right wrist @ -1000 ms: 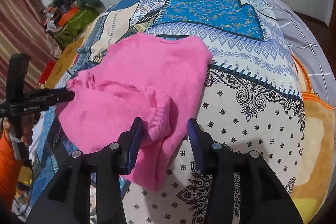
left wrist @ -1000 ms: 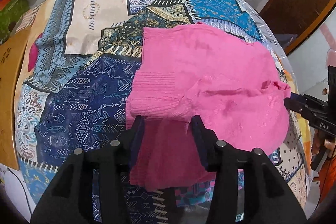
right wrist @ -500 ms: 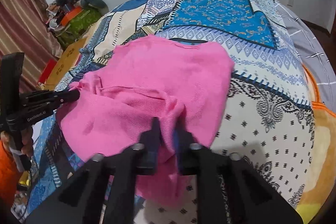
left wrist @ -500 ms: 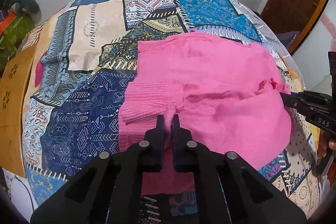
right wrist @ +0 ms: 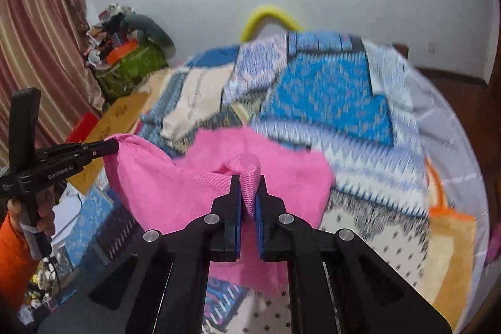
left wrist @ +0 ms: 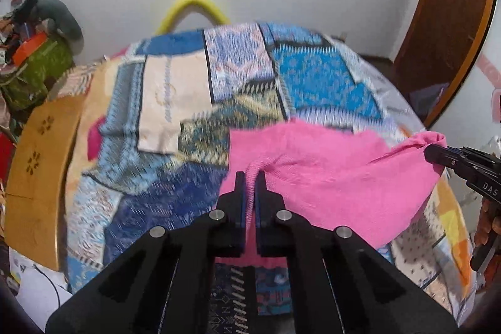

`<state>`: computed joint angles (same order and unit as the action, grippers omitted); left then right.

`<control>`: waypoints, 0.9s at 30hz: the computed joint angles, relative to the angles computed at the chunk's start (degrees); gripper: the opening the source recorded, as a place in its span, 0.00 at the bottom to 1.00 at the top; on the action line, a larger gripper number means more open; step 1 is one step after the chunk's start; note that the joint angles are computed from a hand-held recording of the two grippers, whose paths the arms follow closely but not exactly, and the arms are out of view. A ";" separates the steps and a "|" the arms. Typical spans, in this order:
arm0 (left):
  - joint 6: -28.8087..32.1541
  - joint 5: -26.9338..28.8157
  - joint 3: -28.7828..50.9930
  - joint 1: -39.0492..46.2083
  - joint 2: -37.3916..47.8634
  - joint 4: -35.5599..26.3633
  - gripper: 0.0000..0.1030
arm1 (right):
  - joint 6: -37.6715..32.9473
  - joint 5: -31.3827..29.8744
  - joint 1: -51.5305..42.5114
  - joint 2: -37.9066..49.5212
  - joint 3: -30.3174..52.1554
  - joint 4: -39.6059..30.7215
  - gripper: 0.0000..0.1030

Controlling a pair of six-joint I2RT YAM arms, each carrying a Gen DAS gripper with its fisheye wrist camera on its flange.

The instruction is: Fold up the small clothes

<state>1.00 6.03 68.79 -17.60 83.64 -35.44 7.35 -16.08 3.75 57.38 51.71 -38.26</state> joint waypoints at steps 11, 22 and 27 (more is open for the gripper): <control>-2.38 -2.09 12.39 -0.75 8.87 0.37 0.03 | -0.18 1.80 -1.56 9.86 8.20 5.29 0.06; -4.29 -1.74 21.53 -1.03 27.08 0.96 0.03 | -0.82 1.44 -5.68 22.96 6.36 11.52 0.06; -4.30 -2.45 23.99 -1.43 33.17 0.44 0.03 | -1.31 0.80 -6.37 26.57 5.48 13.07 0.06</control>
<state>-3.30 3.58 92.78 -19.03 116.82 -35.00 6.05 -15.28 -2.61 83.95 57.19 -25.18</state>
